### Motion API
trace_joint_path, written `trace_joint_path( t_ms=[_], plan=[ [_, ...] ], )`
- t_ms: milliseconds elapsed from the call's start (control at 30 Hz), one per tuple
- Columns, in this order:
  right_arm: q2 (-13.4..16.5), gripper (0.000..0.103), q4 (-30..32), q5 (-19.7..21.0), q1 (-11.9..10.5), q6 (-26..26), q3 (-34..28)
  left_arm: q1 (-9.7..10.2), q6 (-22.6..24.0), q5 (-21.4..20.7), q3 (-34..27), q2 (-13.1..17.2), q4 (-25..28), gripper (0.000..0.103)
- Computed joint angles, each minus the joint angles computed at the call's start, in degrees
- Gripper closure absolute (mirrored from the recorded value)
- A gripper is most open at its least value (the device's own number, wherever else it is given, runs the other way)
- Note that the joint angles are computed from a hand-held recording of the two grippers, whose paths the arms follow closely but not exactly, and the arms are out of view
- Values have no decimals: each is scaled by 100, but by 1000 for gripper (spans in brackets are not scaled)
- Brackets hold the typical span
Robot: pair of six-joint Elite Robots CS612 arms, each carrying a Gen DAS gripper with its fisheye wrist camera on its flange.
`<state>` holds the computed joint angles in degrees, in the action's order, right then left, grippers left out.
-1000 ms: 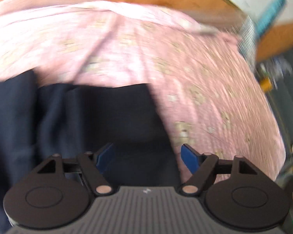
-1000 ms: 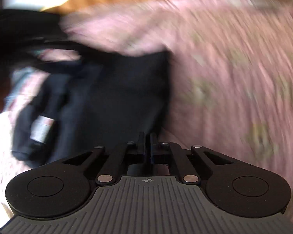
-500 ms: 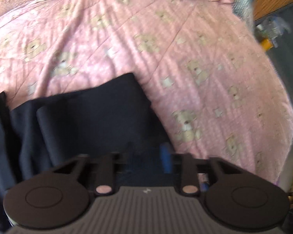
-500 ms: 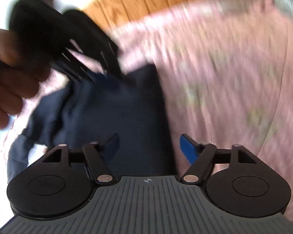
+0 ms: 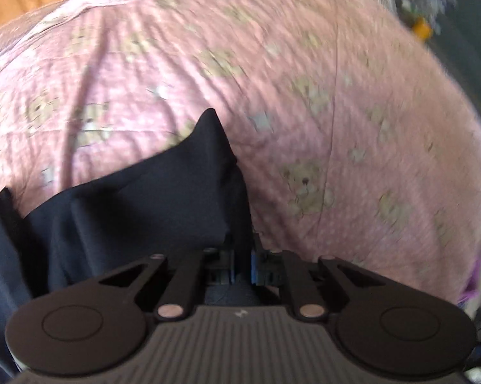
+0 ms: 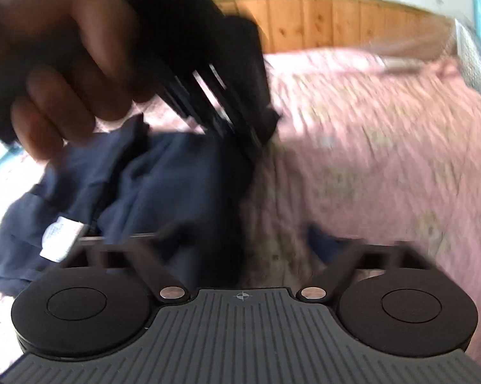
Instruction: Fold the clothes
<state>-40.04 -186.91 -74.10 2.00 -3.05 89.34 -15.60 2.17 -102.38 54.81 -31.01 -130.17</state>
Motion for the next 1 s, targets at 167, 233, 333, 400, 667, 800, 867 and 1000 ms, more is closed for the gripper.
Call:
trace_joint_path(
  t_ms=[167, 233, 333, 400, 667, 800, 867, 1000],
  plan=[
    [2, 97, 166, 380, 127, -312, -58, 421, -346, -805, 308, -228, -532, 95],
    [-99, 98, -176, 135, 290, -670, 15, 630, -496, -1080, 562, -377, -890, 95],
    [-268, 98, -371, 127, 566, -1447, 24, 1006, -795, -1371, 1092, -651, -1590, 95],
    [-263, 99, -243, 166, 798, -2103, -104, 1257, -1035, -1358, 1429, -773, -1986, 95],
    [83, 99, 909, -710, 1458, -4057, -523, 1763, -2122, -1405, 1777, -332, -2515, 94],
    [8, 99, 1025, -811, 1489, -4108, -527, 1819, -2562, -1649, 1980, -300, -3480, 94],
    [25, 99, 1165, -854, 1511, -4164, -561, 1821, -2630, -1554, 2041, -279, -3521, 94],
    [-59, 80, 1454, -429, 1404, -4226, -489, 1839, -3031, -1371, 2087, -201, -3608, 92]
  ],
)
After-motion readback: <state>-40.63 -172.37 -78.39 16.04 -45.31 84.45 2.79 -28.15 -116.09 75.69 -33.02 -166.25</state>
